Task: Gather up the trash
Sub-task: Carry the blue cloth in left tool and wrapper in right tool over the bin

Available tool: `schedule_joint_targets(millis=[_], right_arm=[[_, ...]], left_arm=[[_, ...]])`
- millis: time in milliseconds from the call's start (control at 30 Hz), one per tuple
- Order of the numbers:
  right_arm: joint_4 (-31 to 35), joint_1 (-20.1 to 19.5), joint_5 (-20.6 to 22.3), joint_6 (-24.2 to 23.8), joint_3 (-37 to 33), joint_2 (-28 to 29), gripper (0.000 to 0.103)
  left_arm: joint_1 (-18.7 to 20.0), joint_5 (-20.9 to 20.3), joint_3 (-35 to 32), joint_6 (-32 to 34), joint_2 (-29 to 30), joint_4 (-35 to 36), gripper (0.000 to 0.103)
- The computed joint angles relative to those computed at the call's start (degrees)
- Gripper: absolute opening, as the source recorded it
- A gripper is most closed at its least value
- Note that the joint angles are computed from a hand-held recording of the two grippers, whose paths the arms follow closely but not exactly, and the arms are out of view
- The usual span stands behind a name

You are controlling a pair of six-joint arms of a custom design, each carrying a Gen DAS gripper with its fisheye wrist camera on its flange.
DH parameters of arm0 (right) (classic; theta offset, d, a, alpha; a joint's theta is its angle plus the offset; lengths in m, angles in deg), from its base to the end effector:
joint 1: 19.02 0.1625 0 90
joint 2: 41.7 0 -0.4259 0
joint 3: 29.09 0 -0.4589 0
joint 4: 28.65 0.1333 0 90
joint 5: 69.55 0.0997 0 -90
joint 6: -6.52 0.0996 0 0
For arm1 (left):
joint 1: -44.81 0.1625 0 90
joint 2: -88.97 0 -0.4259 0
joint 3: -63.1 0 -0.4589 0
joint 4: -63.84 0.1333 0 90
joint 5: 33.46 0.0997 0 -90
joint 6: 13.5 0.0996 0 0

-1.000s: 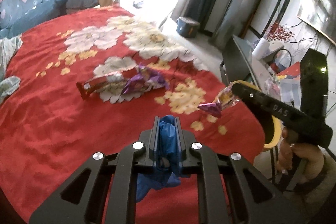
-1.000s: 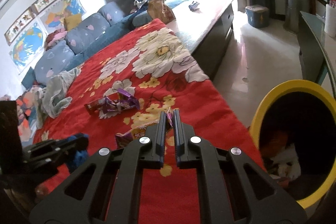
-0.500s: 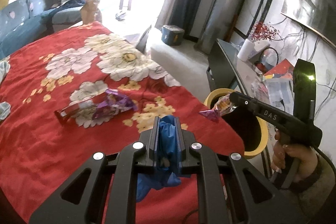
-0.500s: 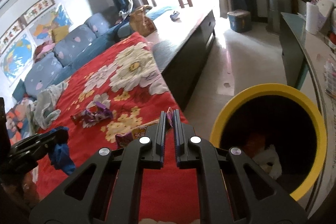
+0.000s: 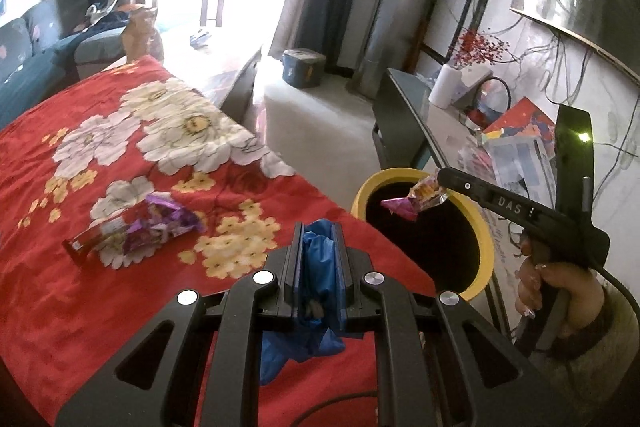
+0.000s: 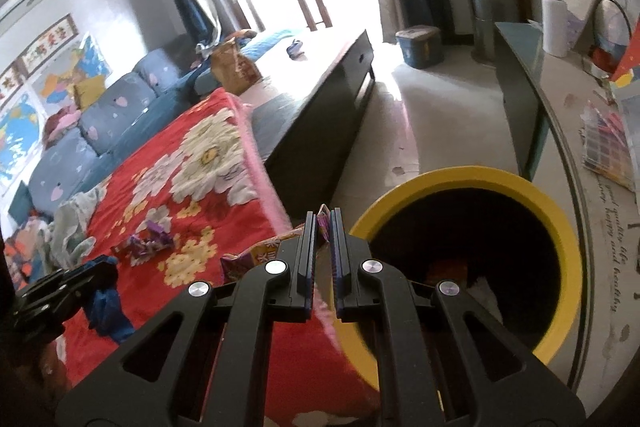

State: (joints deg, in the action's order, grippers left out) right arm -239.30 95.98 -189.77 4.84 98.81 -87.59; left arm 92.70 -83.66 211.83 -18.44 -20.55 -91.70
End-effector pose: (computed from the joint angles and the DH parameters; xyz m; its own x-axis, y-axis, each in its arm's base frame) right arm 0.2832 -0.4106 0.0089 -0.9059 -0.1011 0.4113 -0.3568 0.7052 -0.6126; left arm -0.0795 -0.3818 0.2495 -0.8093 0.2462 -0.5334 0.5333 0.6887 -0.4913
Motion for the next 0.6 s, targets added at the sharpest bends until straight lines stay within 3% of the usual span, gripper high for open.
schedule_joint_targets(millis=[600], right_arm=[[-4.6,-3.3,-3.6,-0.3,3.2,-3.5,0.004]], left_arm=[[-2.6,-2.1,-1.1,2.2,9.3,-5.3,0.012]])
